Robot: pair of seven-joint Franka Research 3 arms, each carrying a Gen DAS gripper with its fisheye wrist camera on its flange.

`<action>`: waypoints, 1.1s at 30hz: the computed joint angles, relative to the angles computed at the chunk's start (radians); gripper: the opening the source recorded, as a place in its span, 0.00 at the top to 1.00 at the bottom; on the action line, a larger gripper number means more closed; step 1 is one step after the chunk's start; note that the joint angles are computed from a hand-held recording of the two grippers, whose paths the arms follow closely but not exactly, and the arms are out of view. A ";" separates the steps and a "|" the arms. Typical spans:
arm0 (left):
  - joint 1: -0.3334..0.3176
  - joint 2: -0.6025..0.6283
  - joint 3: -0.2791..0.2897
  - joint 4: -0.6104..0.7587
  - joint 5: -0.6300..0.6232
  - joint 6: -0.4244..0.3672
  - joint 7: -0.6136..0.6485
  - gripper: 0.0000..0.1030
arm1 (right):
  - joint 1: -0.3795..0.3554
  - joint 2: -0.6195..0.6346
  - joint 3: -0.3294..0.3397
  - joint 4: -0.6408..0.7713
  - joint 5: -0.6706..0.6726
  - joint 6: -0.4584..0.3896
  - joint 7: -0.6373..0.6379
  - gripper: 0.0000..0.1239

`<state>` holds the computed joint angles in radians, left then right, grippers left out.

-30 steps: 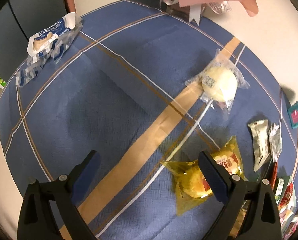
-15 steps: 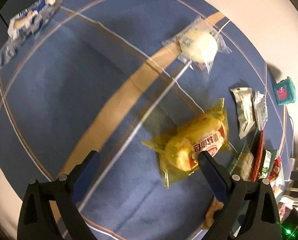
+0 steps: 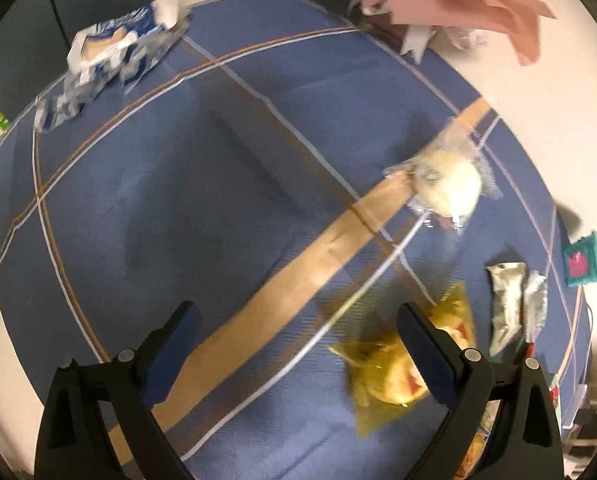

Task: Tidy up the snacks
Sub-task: 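Lower the left gripper over the yellow bread bag while the right approaches the Swiss roll bag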

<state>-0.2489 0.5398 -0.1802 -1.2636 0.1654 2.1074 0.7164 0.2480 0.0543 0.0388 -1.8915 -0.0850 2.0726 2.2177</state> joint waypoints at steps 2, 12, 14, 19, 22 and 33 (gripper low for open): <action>0.013 0.002 -0.002 -0.002 -0.016 -0.014 0.008 0.04 | 0.000 0.000 0.000 -0.001 0.000 0.001 -0.002 0.17; 0.026 0.041 -0.026 0.063 -0.088 -0.144 0.067 0.04 | 0.001 -0.003 0.000 -0.002 -0.005 -0.001 0.002 0.17; 0.030 0.041 -0.034 0.063 -0.106 -0.150 0.092 0.04 | 0.001 -0.003 0.001 -0.001 -0.005 -0.003 0.006 0.17; 0.016 0.069 -0.041 0.106 -0.125 -0.177 0.140 0.04 | 0.001 -0.001 0.000 0.003 -0.004 -0.005 0.008 0.17; 0.012 0.066 -0.038 0.103 -0.130 -0.174 0.143 0.04 | 0.000 0.000 0.000 0.005 -0.002 -0.007 0.005 0.17; 0.002 0.033 -0.046 0.115 -0.125 -0.104 0.166 0.05 | 0.010 0.015 0.003 0.000 -0.011 0.005 0.002 0.17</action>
<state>-0.2474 0.5724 -0.2261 -1.1490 0.0403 2.0039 0.8824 0.2576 0.0694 0.0417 -1.8920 -0.0965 2.0780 2.2199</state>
